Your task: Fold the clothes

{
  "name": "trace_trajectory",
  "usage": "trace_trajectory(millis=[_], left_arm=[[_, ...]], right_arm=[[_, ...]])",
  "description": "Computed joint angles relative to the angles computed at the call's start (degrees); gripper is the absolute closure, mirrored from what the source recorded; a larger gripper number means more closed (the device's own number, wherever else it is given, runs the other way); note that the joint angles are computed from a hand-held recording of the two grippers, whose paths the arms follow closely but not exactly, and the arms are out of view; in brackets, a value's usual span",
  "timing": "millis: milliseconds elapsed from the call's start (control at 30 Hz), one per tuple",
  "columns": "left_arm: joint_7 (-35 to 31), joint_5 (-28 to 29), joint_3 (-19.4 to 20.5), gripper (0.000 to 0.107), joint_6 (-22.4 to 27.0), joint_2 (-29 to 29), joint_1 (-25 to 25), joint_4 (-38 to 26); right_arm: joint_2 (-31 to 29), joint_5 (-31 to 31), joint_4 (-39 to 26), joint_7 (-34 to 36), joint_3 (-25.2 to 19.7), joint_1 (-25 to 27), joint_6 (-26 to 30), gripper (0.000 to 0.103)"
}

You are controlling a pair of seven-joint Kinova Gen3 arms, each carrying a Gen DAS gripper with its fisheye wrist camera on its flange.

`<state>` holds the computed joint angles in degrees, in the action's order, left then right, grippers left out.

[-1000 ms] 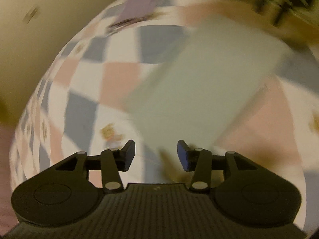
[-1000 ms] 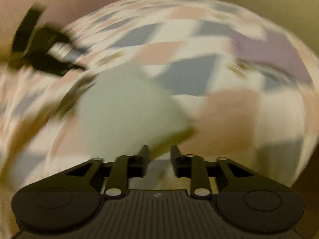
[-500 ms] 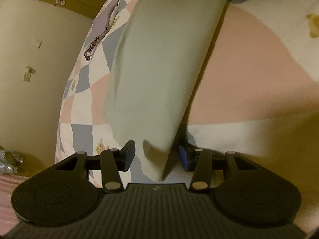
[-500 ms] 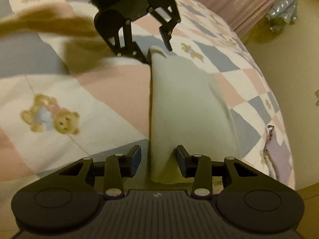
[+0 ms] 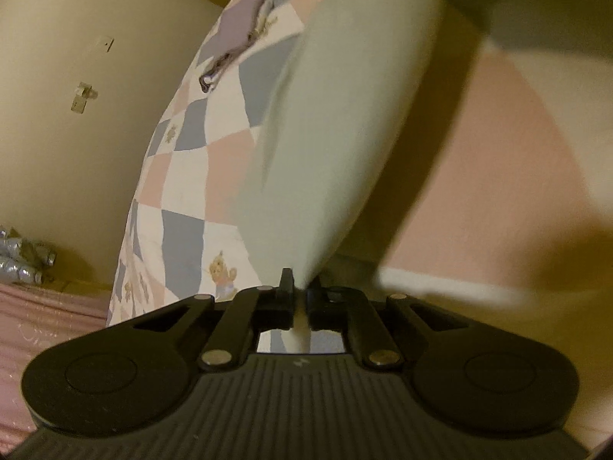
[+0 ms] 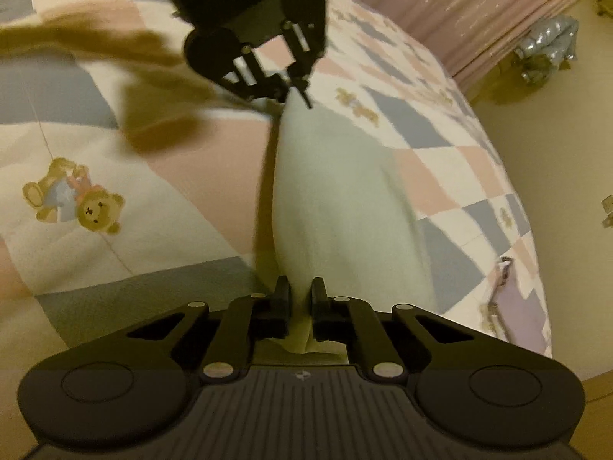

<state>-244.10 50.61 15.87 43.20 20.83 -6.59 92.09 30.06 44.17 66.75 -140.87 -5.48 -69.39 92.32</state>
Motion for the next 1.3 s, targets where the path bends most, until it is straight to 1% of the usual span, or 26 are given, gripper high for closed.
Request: trace_trajectory(millis=[67, 133, 200, 233, 300, 333, 367, 400, 467, 533, 567, 633, 667, 767, 800, 867, 900, 967, 1000, 1033, 1100, 1233, 1300], left_arm=[[1.67, -0.24, -0.74, 0.103, 1.96, -2.8, -0.66, 1.39], [4.67, -1.2, -2.34, 0.104, 3.87, -6.11, -0.28, 3.13], [7.55, -1.64, -4.16, 0.104, 5.57, -9.87, 0.32, 5.56], [9.17, -1.96, -4.17, 0.104, 6.24, -11.89, -0.11, 6.97], [13.46, -2.73, -2.54, 0.104, 6.49, -15.91, -2.05, 9.94], [15.79, -3.04, -2.86, 0.104, 6.09, -17.96, -1.64, 11.58], [18.12, -3.51, -2.34, 0.104, 5.61, -20.05, -1.99, 13.25], [20.45, -4.34, -0.75, 0.104, 4.74, -22.14, -3.06, 15.12], [25.12, -5.84, 4.55, 0.104, 2.29, -26.01, -6.66, 18.82], [29.78, -7.16, 9.86, 0.104, 0.09, -29.83, -10.24, 21.97], [32.11, -7.37, 12.51, 0.104, -1.48, -31.27, -11.77, 23.23], [36.77, -7.37, 17.61, 0.104, -2.94, -35.48, -15.86, 25.72], [39.1, -8.04, 19.21, 0.104, -3.47, -37.18, -16.72, 26.43], [46.09, -9.87, 21.98, 0.104, -4.46, -42.17, -17.25, 28.22], [48.42, -10.09, 22.57, 0.104, -4.4, -43.71, -17.51, 28.53], [53.08, -11.03, 22.64, 0.104, -5.28, -45.93, -16.4, 29.48], [55.41, -11.66, 22.26, 0.104, -6.68, -46.3, -14.95, 30.33], [59.6, -12.58, 21.6, 0.104, -11.34, -45.98, -11.46, 32.81], [60.53, -12.12, 21.32, 0.104, -13.67, -46.01, -10.17, 34.37], [60.52, -11.58, 20.64, 0.104, -16.0, -45.98, -8.51, 36.0], [57.72, -7.88, 20.01, 0.104, -20.66, -46.28, -6.27, 39.64], [50.02, 1.41, 19.34, 0.104, -29.98, -45.79, -1.4, 45.31], [49.21, 3.2, 18.86, 0.103, -34.64, -45.12, 2.01, 47.4]], right_arm=[[-1.33, 0.74, 0.38, 0.39, 0.52, -1.02, 1.39, 0.097], [-3.23, 1.14, 1.39, 1.02, 1.35, -2.32, 2.61, 0.097], [-5.19, 2.4, 2.6, 1.8, -0.54, -2.16, 4.46, 0.097], [-6.3, 2.9, 3.68, 2.92, -1.68, -1.76, 4.91, 0.097], [-8.64, 3.58, 5.94, 5.25, -3.57, -1.11, 5.57, 0.097], [-10.15, 3.39, 7.79, 6.29, -4.2, -0.74, 5.13, 0.097], [-11.97, 2.3, 9.91, 7.37, -3.77, -0.83, 3.79, 0.097], [-13.98, 1.19, 12.5, 8.54, -2.28, -1.75, 1.83, 0.097], [-17.66, -1.02, 17.81, 11.69, 1.88, -4.7, -2.77, 0.097], [-21.46, -2.65, 23.12, 13.3, 2.52, -4.54, -7.43, 0.097], [-23.37, -3.28, 25.77, 13.85, 1.47, -3.2, -9.76, 0.097], [-27.08, -3.92, 31.05, 14.06, -2.98, 1.45, -14.42, 0.097], [-28.91, -3.99, 33.61, 14.42, -4.38, 2.97, -16.75, 0.097], [-34.5, -4.17, 40.33, 16.53, -4.35, 4.29, -23.74, 0.097], [-36.25, -4.29, 42.29, 17.52, -5.42, 6.03, -26.07, 0.097], [-38.53, -4.33, 45.42, 19.08, -8.98, 11.33, -30.4, 0.097], [-39.32, -4.71, 46.68, 19.82, -10.55, 13.98, -32.38, 0.097], [-40.0, -4.93, 48.49, 20.28, -14.22, 18.99, -35.24, 0.097], [-40.12, -4.12, 49.56, 19.42, -15.86, 20.28, -36.11, 0.097], [-40.3, -3.13, 50.63, 17.87, -17.03, 20.52, -36.36, 0.097], [-39.93, 0.09, 52.84, 13.22, -19.82, 20.15, -36.29, 0.096], [-38.26, 6.35, 56.85, 3.9, -30.39, 25.51, -35.8, 0.096], [-37.02, 9.38, 58.59, -0.76, -35.69, 27.71, -34.5, 0.096]])
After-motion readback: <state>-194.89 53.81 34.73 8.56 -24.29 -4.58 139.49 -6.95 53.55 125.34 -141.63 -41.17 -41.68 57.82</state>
